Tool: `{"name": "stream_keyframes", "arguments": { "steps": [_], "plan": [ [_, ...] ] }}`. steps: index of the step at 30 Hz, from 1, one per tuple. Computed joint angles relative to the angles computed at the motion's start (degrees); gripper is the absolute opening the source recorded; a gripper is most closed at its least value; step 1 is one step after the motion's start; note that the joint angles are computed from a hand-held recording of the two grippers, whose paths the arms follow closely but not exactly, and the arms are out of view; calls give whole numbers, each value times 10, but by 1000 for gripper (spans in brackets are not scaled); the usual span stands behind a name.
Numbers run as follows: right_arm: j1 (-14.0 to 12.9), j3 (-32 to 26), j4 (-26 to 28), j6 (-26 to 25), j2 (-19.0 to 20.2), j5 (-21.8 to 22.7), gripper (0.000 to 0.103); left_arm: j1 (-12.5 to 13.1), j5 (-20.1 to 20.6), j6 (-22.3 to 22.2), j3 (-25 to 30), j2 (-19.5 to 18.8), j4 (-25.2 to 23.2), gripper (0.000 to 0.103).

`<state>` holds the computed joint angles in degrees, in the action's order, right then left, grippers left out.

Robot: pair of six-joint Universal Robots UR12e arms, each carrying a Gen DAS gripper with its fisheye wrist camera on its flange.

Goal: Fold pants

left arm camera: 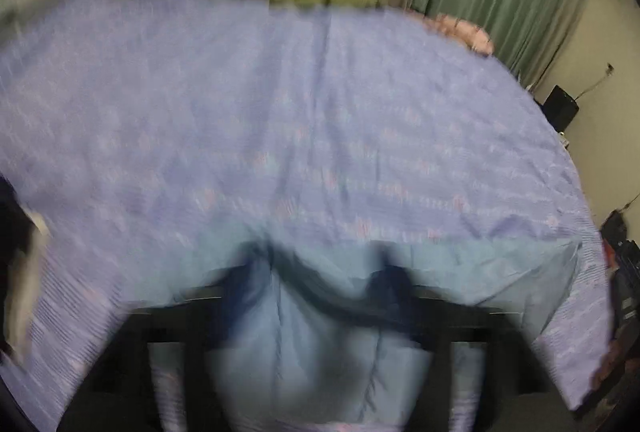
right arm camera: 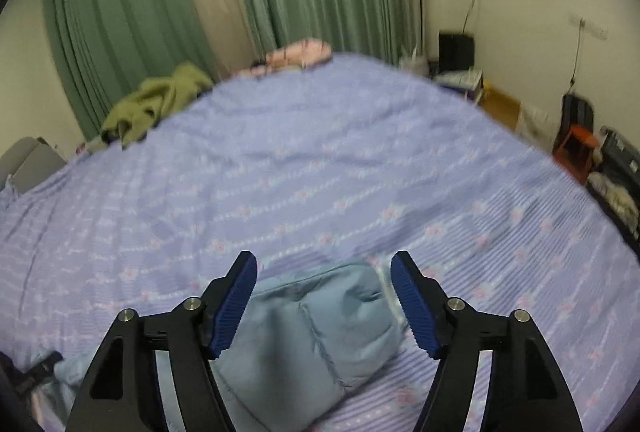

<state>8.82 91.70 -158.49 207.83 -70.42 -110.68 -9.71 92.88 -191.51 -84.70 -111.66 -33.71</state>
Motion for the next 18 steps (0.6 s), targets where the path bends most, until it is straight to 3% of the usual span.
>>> {"name": "stream_keyframes", "arguments": {
  "steps": [1,2,4,6,8,9,13,18],
  "plan": [
    [1,5,-7,-8,-5,2,71,-6,27,24,-12,6,57,99],
    [1,12,-15,-13,-11,6,71,-13,52,60,-20,10,105,100],
    [-1,23,-21,-17,-19,13,71,-15,45,131,-18,12,137,100],
    [-7,37,-19,-13,-30,38,71,-5,-44,189,-11,13,115,100],
    [-15,52,-17,-4,-36,64,71,2,-122,230,1,8,61,100],
    [-19,56,-11,0,-37,73,71,2,-139,246,7,4,36,99],
    [-42,74,1,38,-36,144,71,-2,-143,258,5,-8,-30,80],
    [-58,65,33,56,-14,182,70,-1,-156,215,-7,-19,-75,72]
  ]
}}
